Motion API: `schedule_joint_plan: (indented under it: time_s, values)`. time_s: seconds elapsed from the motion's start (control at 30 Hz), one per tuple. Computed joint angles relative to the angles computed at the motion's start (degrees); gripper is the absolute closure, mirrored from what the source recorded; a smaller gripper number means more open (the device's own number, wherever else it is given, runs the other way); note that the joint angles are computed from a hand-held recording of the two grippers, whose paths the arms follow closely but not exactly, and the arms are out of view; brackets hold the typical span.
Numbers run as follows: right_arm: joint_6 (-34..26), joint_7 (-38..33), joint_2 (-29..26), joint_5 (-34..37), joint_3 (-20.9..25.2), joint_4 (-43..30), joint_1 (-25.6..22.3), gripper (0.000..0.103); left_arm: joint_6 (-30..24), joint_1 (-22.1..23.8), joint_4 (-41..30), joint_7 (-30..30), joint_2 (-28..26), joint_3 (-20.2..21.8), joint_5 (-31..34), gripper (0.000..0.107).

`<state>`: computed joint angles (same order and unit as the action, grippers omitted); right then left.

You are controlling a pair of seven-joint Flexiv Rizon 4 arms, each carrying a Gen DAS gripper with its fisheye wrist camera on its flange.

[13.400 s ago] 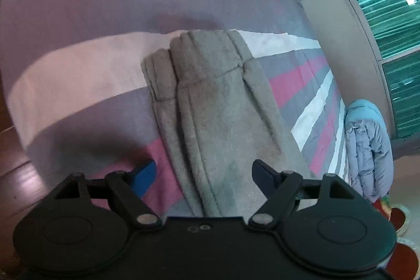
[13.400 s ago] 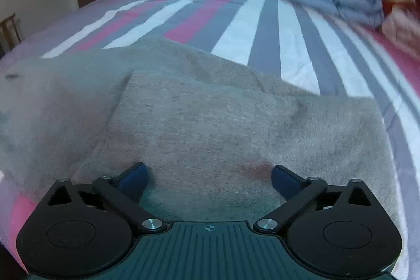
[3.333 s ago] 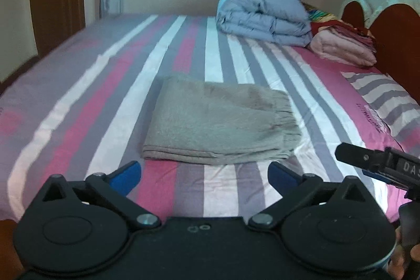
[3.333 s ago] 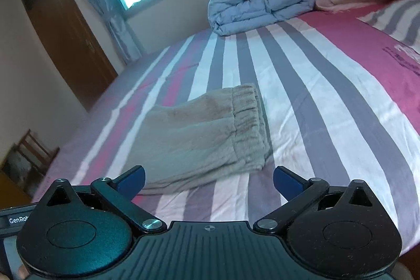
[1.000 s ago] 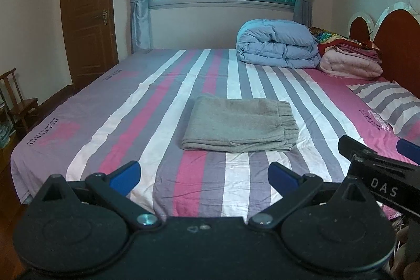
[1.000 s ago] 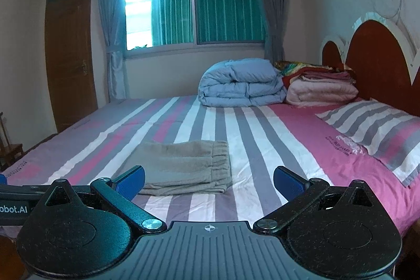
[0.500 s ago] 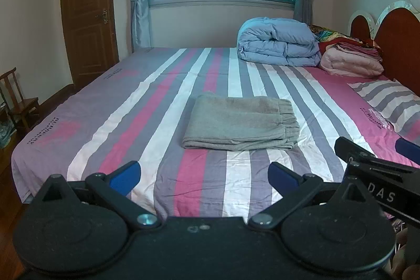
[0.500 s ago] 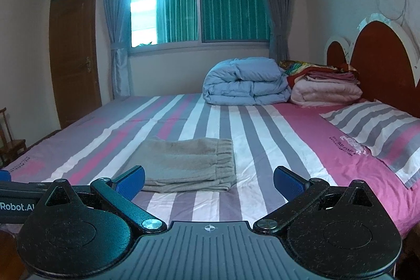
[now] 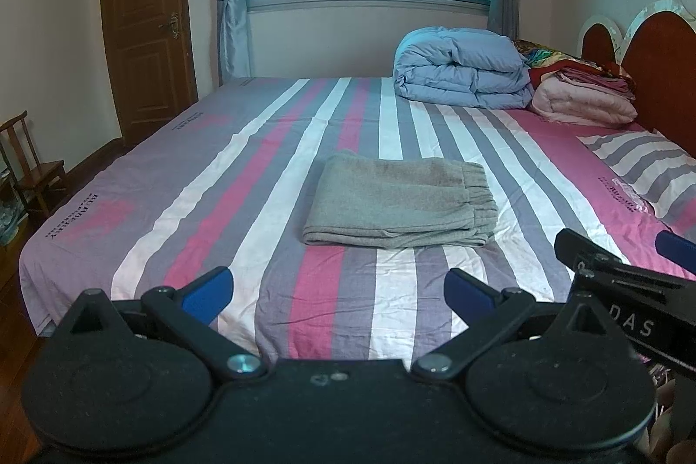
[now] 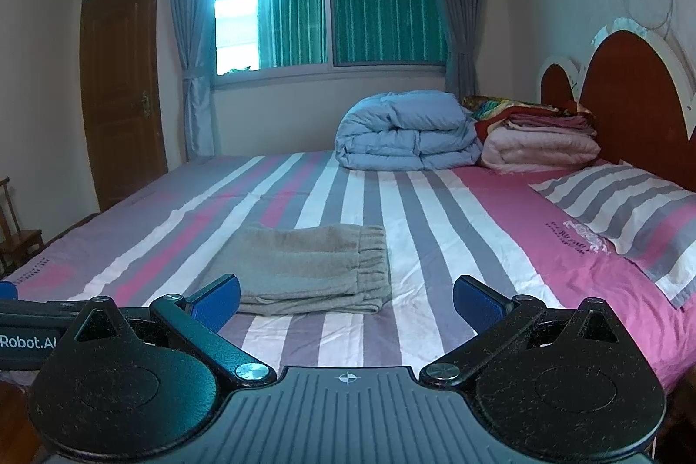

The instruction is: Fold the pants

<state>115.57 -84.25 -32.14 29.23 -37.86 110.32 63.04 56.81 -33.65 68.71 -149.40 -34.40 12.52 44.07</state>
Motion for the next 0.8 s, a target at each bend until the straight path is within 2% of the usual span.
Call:
schedule_joint_plan:
  time_s: [0.47,0.63,0.73,0.8]
  values:
    - [-0.31,0.48,0.17,-0.72,0.7,0.05,-0.89,0.0,0.07,-0.01,0.25,-0.39,-0.01,0.0,0.18,0.01]
    - [0.11,0.38,0.52,-1.1,1.74,0.17,-1.75,0.0,-0.71,-3.09,-0.25,-5.11,-0.25,2.87,6.18,0.011]
    - [0.42,-0.07,0.52,-0.84,1.9,0.17,-1.88,0.0,0.15,-1.92,0.51,-4.44,0.41,1.4,6.14,0.01]
    - [0.39,-0.24,0.57,-0.48,2.2,0.02,-2.18,0.0,0.06,-0.35,0.69,-2.1,0.55,-0.27,3.89,0.01]
